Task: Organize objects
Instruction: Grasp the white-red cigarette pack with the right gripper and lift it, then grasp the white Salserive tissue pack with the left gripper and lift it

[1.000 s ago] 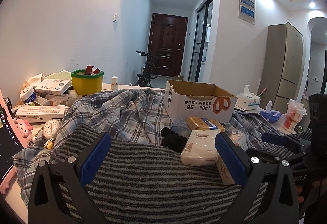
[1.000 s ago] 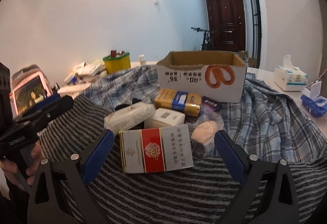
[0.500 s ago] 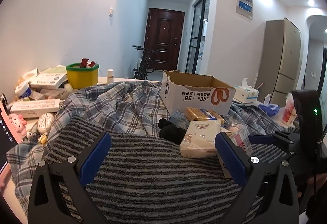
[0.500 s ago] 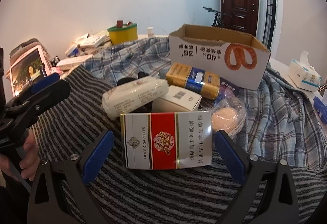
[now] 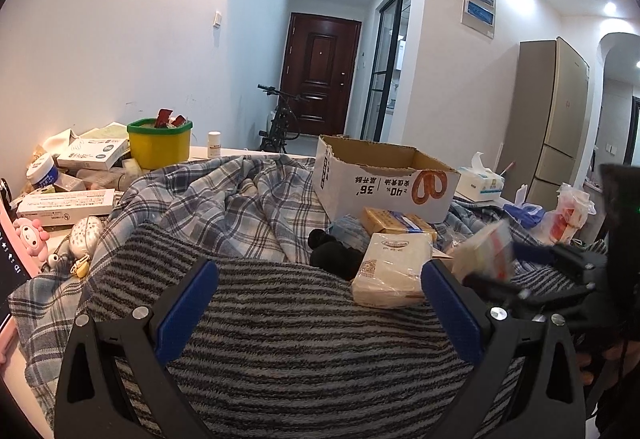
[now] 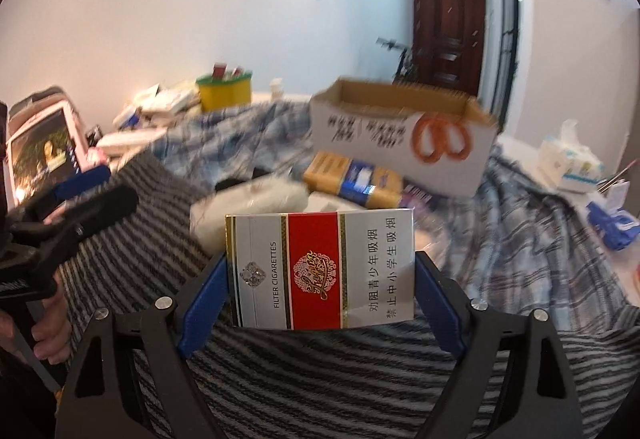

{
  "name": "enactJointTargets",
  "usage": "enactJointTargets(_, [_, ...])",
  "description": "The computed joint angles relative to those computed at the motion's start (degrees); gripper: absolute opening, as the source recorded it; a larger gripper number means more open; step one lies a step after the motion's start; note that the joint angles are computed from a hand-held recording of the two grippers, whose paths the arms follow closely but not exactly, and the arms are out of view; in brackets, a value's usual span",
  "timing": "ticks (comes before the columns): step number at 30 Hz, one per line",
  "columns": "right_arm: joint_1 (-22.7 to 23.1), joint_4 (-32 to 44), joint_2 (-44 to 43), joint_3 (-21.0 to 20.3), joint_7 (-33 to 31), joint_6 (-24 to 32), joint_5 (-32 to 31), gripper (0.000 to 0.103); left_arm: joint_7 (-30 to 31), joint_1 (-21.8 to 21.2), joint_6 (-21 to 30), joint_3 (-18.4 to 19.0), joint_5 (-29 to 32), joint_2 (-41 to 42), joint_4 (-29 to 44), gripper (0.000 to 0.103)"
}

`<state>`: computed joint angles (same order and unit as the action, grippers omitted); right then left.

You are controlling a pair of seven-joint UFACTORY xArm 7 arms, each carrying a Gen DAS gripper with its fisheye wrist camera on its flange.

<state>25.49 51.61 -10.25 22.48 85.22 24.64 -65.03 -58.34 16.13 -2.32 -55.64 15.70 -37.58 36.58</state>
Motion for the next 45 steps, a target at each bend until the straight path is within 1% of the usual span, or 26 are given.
enactJointTargets(4, [-1.0, -0.4, -3.1, 1.9, 6.7, 4.9, -6.4, 0.087, 0.0, 0.3, 0.9, -0.6, 0.5, -0.5, 0.5, 0.103])
enactJointTargets(8, [-1.9, -0.6, -5.5, 3.3, 13.4, 10.7, -11.6, 0.087, 3.2, -1.1, 0.0, 1.3, 2.1, 2.5, 1.7, 0.103])
enactJointTargets(9, [-2.1, -0.8, -6.0, 4.0, 15.7, 12.9, -13.4, 0.087, 3.9, -0.1, 0.9, 0.9, 2.6, 2.0, 2.7, 0.103])
enactJointTargets(10, [-2.1, -1.0, -6.5, 4.4, 17.8, 14.7, -15.0, 0.087, 4.5, 1.7, 1.7, -0.1, 3.3, 0.8, 3.9, 0.103])
enactJointTargets(11, [-2.2, -1.5, -7.1, 4.8, 20.3, 16.5, -17.2, 0.087, 5.0, 4.0, 1.4, -1.3, 4.1, -0.4, 5.1, 0.103])
enactJointTargets(12, [-2.1, -1.8, -7.4, 5.1, 22.5, 18.2, -19.1, 0.087, 5.5, 5.1, 0.5, -1.8, 4.4, -0.7, 5.7, 0.103])
enactJointTargets(13, [-1.9, -2.2, -7.8, 5.3, 24.7, 19.7, -20.8, 0.087, 6.3, 5.6, -0.2, -2.0, 4.5, 0.3, 6.5, 0.103])
enactJointTargets(16, [-0.8, -3.6, -9.0, 5.1, 30.1, 21.7, -25.2, 0.087, 9.5, 4.4, -4.1, -1.8, 4.0, 7.5, 7.7, 0.103])
enactJointTargets(17, [-0.3, -4.1, -9.3, 4.8, 31.1, 21.8, -26.0, 0.087, 10.3, 4.5, -3.9, -2.8, 3.5, 10.1, 8.3, 0.103])
enactJointTargets(18, [0.0, -4.6, -9.7, 4.4, 32.2, 21.6, -26.7, 0.087, 10.5, 5.1, -2.5, -4.0, 2.8, 11.1, 8.9, 0.103])
enactJointTargets(20, [0.6, -5.0, -10.0, 3.7, 33.4, 21.3, -27.3, 0.087, 11.4, 6.2, 4.8, -6.4, 1.6, 14.3, 11.8, 0.101])
enactJointTargets(21, [0.7, -5.1, -10.1, 3.2, 34.0, 20.8, -27.6, 0.087, 10.5, 5.0, 5.8, -5.3, 3.3, 16.1, 12.3, 0.099])
enactJointTargets(24, [1.0, -5.5, -10.5, 2.4, 34.7, 19.7, -27.5, 0.087, 10.4, -0.4, 3.3, 0.3, 3.5, 19.0, 11.6, 0.098])
enactJointTargets(26, [1.0, -6.0, -11.0, 2.2, 35.2, 19.4, -27.5, 0.087, 12.2, -7.1, 2.8, 6.5, 3.0, 21.8, 11.4, 0.098])
enactJointTargets(27, [1.0, -6.1, -11.1, 2.4, 35.4, 19.6, -27.5, 0.087, 12.7, -9.0, 3.0, 8.2, 3.1, 22.6, 11.5, 0.098])
enactJointTargets(31, [1.1, -6.1, -10.8, 2.9, 35.5, 20.5, -27.8, 0.087, 12.3, -10.8, 4.0, 9.4, 7.0, 24.0, 12.6, 0.098])
enactJointTargets(32, [1.2, -6.1, -10.8, 3.0, 35.5, 20.7, -27.7, 0.087, 12.4, -11.8, 3.9, 10.2, 7.6, 24.7, 12.8, 0.098])
enactJointTargets(34, [1.3, -6.1, -10.6, 2.8, 35.2, 20.6, -27.7, 0.087, 14.4, -16.7, 4.1, 14.3, 6.6, 26.4, 13.3, 0.098])
enactJointTargets(35, [1.3, -5.9, -10.4, 2.7, 35.0, 20.4, -27.6, 0.087, 17.4, -21.2, 4.8, 18.0, 4.2, 27.8, 13.9, 0.098])
enactJointTargets(36, [1.3, -5.9, -10.4, 2.5, 34.8, 20.2, -27.6, 0.087, 18.6, -23.4, 5.7, 19.8, 3.4, 28.7, 14.5, 0.098])
enactJointTargets(37, [1.3, -5.9, -10.4, 2.5, 34.7, 20.1, -27.5, 0.087, 19.2, -24.7, 7.9, 20.7, 3.5, 29.7, 15.7, 0.098])
enactJointTargets(39, [1.3, -5.9, -10.5, 2.4, 34.7, 19.9, -27.6, 0.087, 16.9, -24.7, 13.0, 20.2, 7.7, 31.8, 18.6, 0.098])
enactJointTargets(40, [1.3, -5.9, -10.4, 2.4, 34.7, 19.9, -27.6, 0.087, 17.5, -25.6, 13.8, 21.0, 7.7, 32.5, 19.2, 0.098])
enactJointTargets(42, [1.3, -5.9, -10.4, 2.4, 34.7, 19.9, -27.6, 0.087, 21.7, -28.2, 14.4, 23.2, 3.5, 33.8, 19.9, 0.098])
enactJointTargets(43, [1.3, -5.9, -10.4, 2.4, 34.7, 19.9, -27.6, 0.087, 21.2, -29.7, 14.7, 24.8, 3.6, 34.2, 20.2, 0.098])
enactJointTargets(45, [1.3, -5.9, -10.4, 2.4, 34.8, 19.9, -27.5, 0.087, 15.3, -28.0, 15.6, 23.7, 8.6, 34.2, 20.5, 0.098])
